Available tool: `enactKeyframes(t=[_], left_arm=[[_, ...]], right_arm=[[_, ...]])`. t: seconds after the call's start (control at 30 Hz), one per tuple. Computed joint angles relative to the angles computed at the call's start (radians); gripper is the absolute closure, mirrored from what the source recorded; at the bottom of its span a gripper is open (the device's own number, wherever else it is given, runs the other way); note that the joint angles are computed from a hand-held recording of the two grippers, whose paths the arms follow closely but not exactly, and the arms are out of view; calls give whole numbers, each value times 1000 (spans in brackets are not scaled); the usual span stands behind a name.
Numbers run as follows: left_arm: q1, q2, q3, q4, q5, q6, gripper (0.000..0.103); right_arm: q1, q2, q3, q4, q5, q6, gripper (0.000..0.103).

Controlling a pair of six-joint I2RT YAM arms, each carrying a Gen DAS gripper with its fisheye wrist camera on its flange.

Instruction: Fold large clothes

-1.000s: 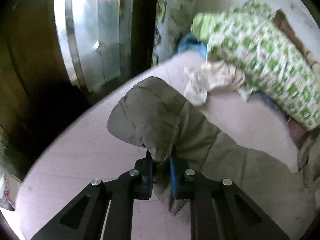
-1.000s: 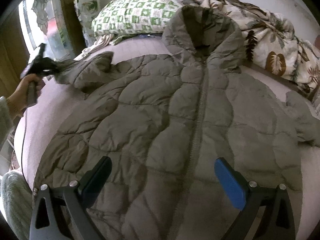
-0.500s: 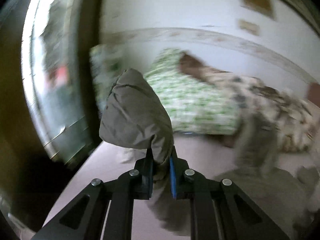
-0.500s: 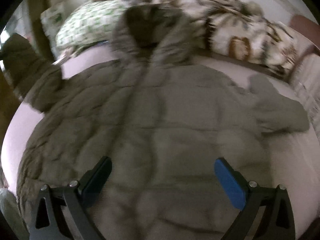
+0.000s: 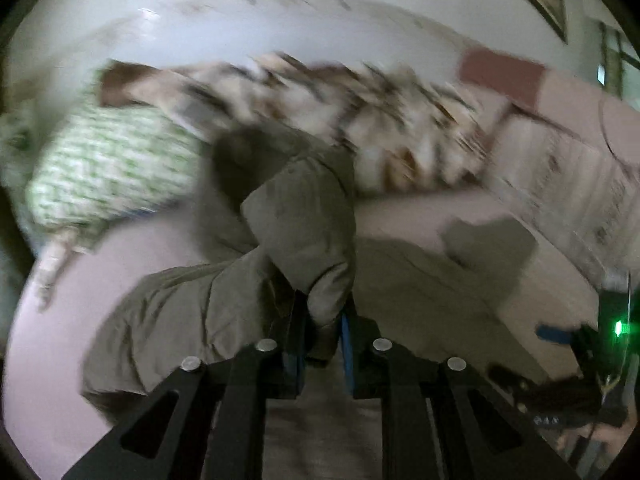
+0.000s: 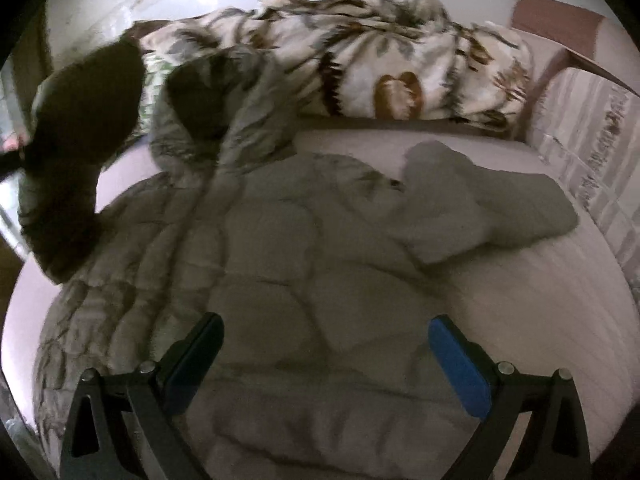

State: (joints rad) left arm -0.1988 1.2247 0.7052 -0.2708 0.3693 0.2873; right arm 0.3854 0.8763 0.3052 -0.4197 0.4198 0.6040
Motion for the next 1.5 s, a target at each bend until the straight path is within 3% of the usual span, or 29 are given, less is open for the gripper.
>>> enactKeyframes(t=[0.03,0.07,0.13,0.27,0.37,0.53,0.63,0.77,0.9,0.97,1.03,1.07,1.13,1.27,1.4,1.5], left_arm=[[-60,17,-17,7,-37,-15,68],[-115,43,-32,23,-68,-35,48],[-170,55,-72,51,-91,-53,37],[-144,6,-111,25,-50,-23,37],[-15,-41,-113,-8,-2,51,36],[228,93,-54,49,-6,136,29],[348,224,7,88,-16,149,29],[426,363,75,130,-12,135,29],[435,459,96,167,-41,132,29],[424,491,75,204,-64,149,29],[414,505,39,254,-87,167,29],[415,511,32,271,-91,175,29],[424,508,-6,324,-72,188,29],[434,488,-7,291,-48,224,29],[417,445,-41,291,-51,243,29],[379,433,-98,354,-92,237,29]], right_arm=[[-28,-22,-8,-11,-6,-9,0],[-63,-50,-19,-19,-20,-19,0],[-130,-99,-37,-24,-72,-55,0],[-217,-145,-40,-36,-124,-99,0],[-247,-175,-44,-34,-163,-109,0],[-194,-140,-51,-3,-190,-60,0],[-141,-40,-38,55,-165,-46,0],[-220,89,-25,233,-346,-88,0],[-247,319,45,364,-368,-104,2],[-293,458,81,451,-445,-90,13],[-328,574,106,521,-523,-69,41],[-330,637,129,533,-524,-57,45],[-327,688,136,569,-504,-60,67],[-306,577,71,594,-407,-99,81],[-270,397,51,481,-308,-144,83],[-267,421,37,487,-280,-163,83]])
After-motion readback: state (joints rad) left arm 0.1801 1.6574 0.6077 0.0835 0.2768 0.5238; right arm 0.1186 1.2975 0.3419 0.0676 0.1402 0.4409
